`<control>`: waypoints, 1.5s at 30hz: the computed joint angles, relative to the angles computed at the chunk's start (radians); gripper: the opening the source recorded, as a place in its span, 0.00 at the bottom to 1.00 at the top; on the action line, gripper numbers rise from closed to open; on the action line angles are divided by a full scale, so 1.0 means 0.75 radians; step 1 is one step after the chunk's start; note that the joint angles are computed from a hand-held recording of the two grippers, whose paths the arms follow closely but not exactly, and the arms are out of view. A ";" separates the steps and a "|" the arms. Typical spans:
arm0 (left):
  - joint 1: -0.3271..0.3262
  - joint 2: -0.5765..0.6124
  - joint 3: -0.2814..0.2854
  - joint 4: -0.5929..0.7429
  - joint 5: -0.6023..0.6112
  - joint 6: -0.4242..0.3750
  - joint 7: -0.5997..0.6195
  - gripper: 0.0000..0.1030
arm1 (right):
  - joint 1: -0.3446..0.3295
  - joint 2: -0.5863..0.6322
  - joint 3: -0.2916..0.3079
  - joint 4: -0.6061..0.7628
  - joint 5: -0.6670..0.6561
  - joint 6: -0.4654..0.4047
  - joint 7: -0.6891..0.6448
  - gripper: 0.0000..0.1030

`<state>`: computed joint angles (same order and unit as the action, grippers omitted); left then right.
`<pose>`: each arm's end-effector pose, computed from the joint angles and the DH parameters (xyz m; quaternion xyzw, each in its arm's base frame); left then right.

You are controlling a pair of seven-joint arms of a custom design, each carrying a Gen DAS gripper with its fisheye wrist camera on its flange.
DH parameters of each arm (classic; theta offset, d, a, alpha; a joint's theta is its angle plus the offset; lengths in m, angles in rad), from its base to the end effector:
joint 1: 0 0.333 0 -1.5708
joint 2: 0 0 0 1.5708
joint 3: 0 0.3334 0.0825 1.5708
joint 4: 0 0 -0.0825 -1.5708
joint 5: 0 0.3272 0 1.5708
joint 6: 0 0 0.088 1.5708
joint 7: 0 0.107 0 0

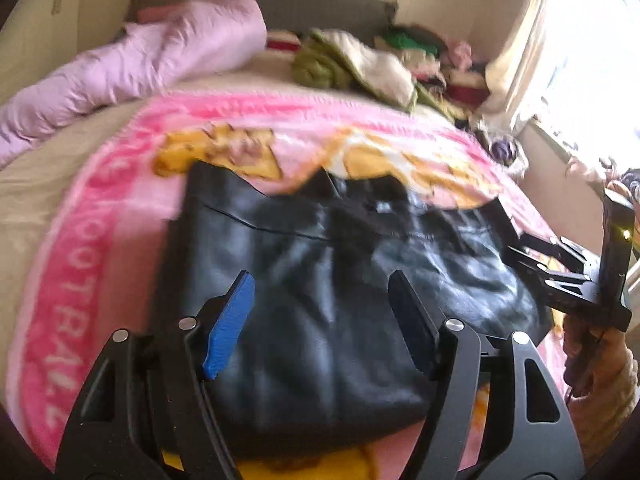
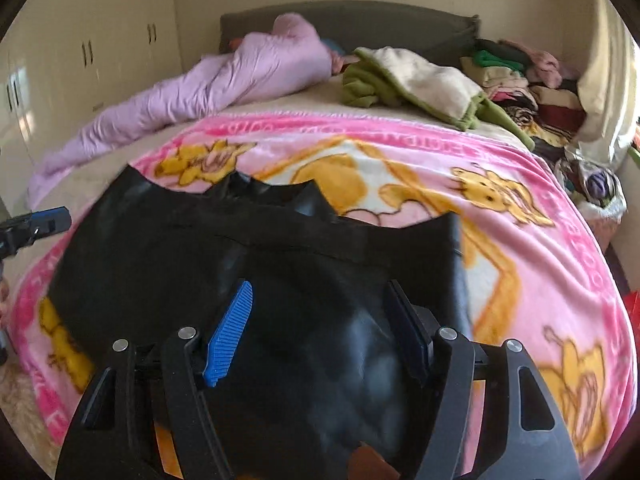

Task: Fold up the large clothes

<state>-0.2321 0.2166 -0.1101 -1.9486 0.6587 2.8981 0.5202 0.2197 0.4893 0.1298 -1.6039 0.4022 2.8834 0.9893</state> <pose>0.5542 -0.2304 0.4966 -0.6960 0.6062 -0.3255 0.2052 0.6616 0.1964 0.4807 -0.7971 0.4502 -0.2032 0.3473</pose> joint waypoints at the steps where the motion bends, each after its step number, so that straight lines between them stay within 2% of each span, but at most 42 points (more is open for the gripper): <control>1: -0.005 0.041 0.000 0.045 -0.007 -0.039 0.005 0.62 | 0.060 0.044 -0.076 0.063 -0.068 -0.043 0.077 0.64; 3: -0.004 0.128 -0.001 0.142 -0.050 -0.152 0.039 0.63 | 0.102 0.134 -0.150 0.196 -0.201 -0.139 0.220 0.64; 4: -0.004 0.160 0.008 0.177 -0.066 -0.206 0.046 0.63 | 0.156 0.165 -0.232 0.236 -0.233 -0.163 0.277 0.64; 5: 0.004 0.177 0.011 0.185 -0.083 -0.220 0.055 0.63 | 0.174 0.208 -0.272 0.296 -0.284 -0.204 0.346 0.64; 6: 0.021 0.200 0.007 0.201 -0.116 -0.231 0.076 0.62 | 0.153 0.239 -0.265 0.346 -0.297 -0.254 0.368 0.64; 8: 0.036 0.221 0.004 0.211 -0.151 -0.228 0.107 0.58 | 0.080 0.328 -0.200 0.496 -0.265 -0.395 0.401 0.64; 11: 0.039 0.227 0.018 0.179 -0.156 -0.167 0.112 0.58 | 0.038 0.375 -0.156 0.557 -0.247 -0.438 0.409 0.64; 15: 0.034 0.210 0.052 0.108 -0.133 -0.037 0.085 0.57 | 0.043 0.368 -0.153 0.523 -0.259 -0.399 0.431 0.65; 17: 0.010 0.193 0.066 0.105 -0.104 -0.037 0.078 0.60 | 0.036 0.318 -0.139 0.451 -0.243 -0.355 0.430 0.65; 19: -0.021 0.157 0.076 0.100 -0.058 -0.090 0.074 0.66 | 0.028 0.230 -0.121 0.324 -0.213 -0.268 0.422 0.68; 21: -0.052 0.102 0.096 0.064 0.021 -0.109 -0.007 0.75 | -0.023 0.135 -0.044 0.177 -0.125 -0.167 0.348 0.71; 23: -0.055 0.048 0.096 0.010 0.095 -0.078 -0.085 0.78 | -0.089 0.026 0.061 0.007 -0.006 -0.061 0.210 0.76; 25: -0.054 0.001 0.082 -0.032 0.160 -0.081 -0.143 0.82 | -0.107 -0.053 0.106 -0.116 0.074 0.015 0.105 0.77; 26: -0.058 -0.025 0.073 -0.055 0.197 -0.094 -0.179 0.86 | -0.117 -0.085 0.128 -0.165 0.118 0.042 0.056 0.77; 28: -0.034 -0.049 0.037 -0.092 0.203 -0.083 -0.177 0.88 | -0.162 -0.152 0.208 -0.264 0.252 0.079 -0.076 0.78; 31: -0.029 -0.067 0.000 -0.114 0.219 -0.138 -0.182 0.90 | -0.193 -0.222 0.277 -0.359 0.432 0.100 -0.234 0.80; 35: -0.039 -0.082 -0.027 -0.129 0.267 -0.206 -0.224 0.91 | -0.098 -0.280 0.220 -0.459 0.477 0.191 -0.285 0.81; 38: -0.037 -0.085 -0.044 -0.142 0.289 -0.216 -0.262 0.91 | -0.034 -0.289 0.167 -0.485 0.474 0.202 -0.274 0.81; 42: -0.050 -0.047 -0.066 -0.124 0.238 -0.292 -0.218 0.91 | -0.021 -0.284 0.183 -0.498 0.538 0.214 -0.332 0.81; 44: -0.063 -0.039 -0.060 -0.120 0.263 -0.311 -0.247 0.91 | 0.046 -0.273 0.121 -0.507 0.457 0.232 -0.266 0.81; 45: -0.064 -0.032 -0.059 -0.120 0.267 -0.312 -0.248 0.91 | 0.105 -0.265 0.050 -0.509 0.364 0.227 -0.174 0.80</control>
<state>-0.2800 0.1925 -0.1547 -2.0383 0.8588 2.6643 0.3345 0.2987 0.2904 0.1671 -1.9858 0.6754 3.0537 0.8588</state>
